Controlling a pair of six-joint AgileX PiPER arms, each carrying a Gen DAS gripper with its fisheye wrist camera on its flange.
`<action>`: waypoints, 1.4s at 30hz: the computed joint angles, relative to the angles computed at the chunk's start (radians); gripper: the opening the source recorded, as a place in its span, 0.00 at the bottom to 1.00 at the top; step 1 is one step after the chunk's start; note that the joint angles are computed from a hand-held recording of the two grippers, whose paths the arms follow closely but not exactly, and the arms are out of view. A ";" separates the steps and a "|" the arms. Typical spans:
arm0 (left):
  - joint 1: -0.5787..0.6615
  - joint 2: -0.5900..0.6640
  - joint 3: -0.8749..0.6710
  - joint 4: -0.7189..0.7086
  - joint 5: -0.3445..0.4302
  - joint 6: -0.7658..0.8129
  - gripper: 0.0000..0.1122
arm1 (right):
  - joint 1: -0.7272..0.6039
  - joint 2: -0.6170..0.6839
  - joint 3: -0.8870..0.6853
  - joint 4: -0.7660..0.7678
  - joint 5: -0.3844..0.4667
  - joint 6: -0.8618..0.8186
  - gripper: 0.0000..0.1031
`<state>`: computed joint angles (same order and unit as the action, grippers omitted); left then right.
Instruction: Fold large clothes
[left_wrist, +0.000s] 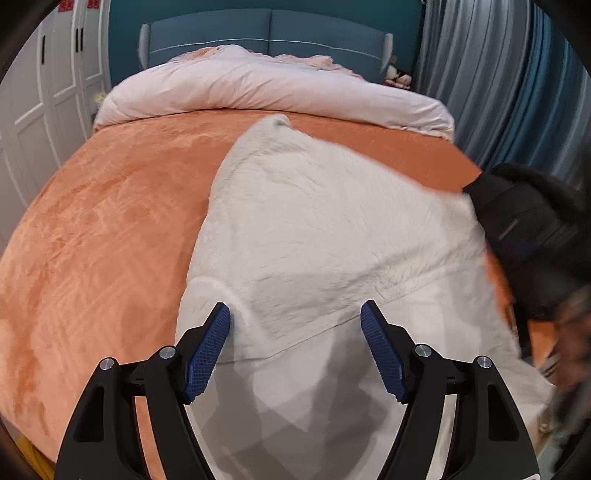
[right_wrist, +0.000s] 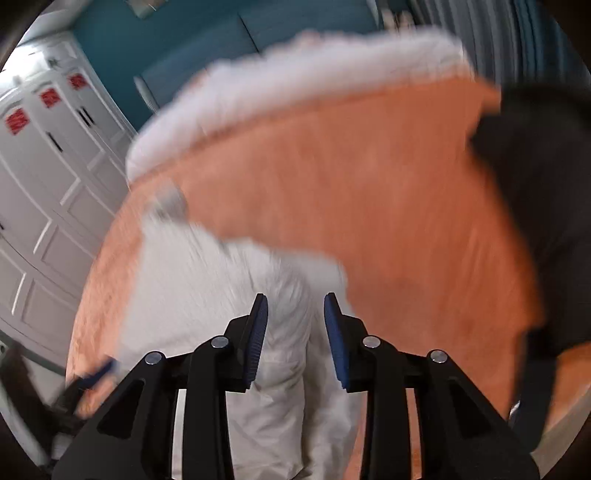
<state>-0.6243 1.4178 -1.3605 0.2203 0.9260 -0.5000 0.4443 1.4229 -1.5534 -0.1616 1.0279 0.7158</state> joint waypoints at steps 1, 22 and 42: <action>-0.013 0.012 -0.013 0.025 0.009 -0.021 0.63 | 0.041 0.014 -0.078 -0.052 0.033 0.022 0.30; 0.040 0.215 -0.129 0.094 -0.055 -0.078 0.78 | 0.053 0.243 0.157 -0.128 -0.338 0.200 0.27; -0.004 0.261 -0.004 0.316 -0.216 -0.305 0.86 | 0.018 0.310 0.288 -0.205 -0.594 0.310 0.26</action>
<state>-0.6281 1.6789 -1.3644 0.5364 0.7098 -0.8051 0.4626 1.7332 -1.2656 -0.3662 0.4335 1.0258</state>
